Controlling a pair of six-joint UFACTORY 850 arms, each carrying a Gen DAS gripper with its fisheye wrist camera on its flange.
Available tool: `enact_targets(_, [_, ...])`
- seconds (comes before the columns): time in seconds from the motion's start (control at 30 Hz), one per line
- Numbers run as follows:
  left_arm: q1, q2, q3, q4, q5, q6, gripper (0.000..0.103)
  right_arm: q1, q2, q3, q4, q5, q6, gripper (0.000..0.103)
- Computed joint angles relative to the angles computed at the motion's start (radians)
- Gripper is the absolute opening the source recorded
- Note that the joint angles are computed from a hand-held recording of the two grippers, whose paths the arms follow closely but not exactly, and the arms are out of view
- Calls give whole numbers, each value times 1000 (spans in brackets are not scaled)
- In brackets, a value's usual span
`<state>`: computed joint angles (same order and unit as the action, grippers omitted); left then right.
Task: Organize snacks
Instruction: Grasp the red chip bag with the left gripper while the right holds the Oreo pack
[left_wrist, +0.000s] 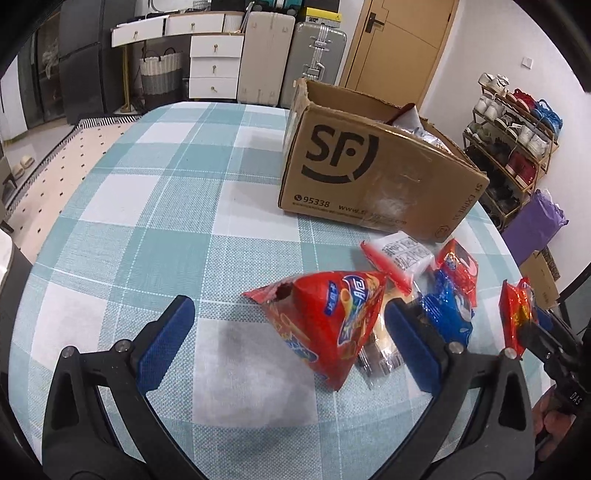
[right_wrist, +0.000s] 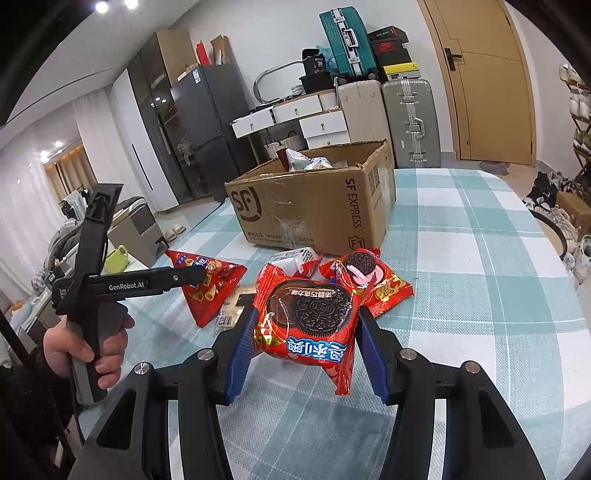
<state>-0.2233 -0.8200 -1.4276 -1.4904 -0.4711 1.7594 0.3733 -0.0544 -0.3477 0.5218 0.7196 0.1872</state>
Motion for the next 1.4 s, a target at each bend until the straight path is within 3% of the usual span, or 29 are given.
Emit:
enact_targets(0.23, [-1, -48, -72, 125, -43, -157, 99, -27, -8, -5, -90, 19, 66, 54])
enact_targets(0.33, [-3, -64, -93, 168, -60, -202, 92, -34, -11, -5, -117, 29, 87, 54])
enact_targets(0.53, [-10, -84, -116, 221, -86, -236, 72, -43, -14, -2, -152, 37, 123, 54])
enact_targets(0.7, [-3, -91, -121, 208, -106, -225, 64, -42, -13, 0, -154, 39, 134, 54])
enact_targets(0.77, [0, -93, -125, 222, -118, -233, 51, -41, -17, 0, -156, 38, 140, 54])
enact_targets(0.9, [-1, -88, -120, 227, -117, -220, 40, -40, -16, 4, -155, 44, 152, 54])
enact_targets(1.4, [33, -95, -133, 271, -191, -292, 32, -18, 5, 16, -118, 54, 142, 54])
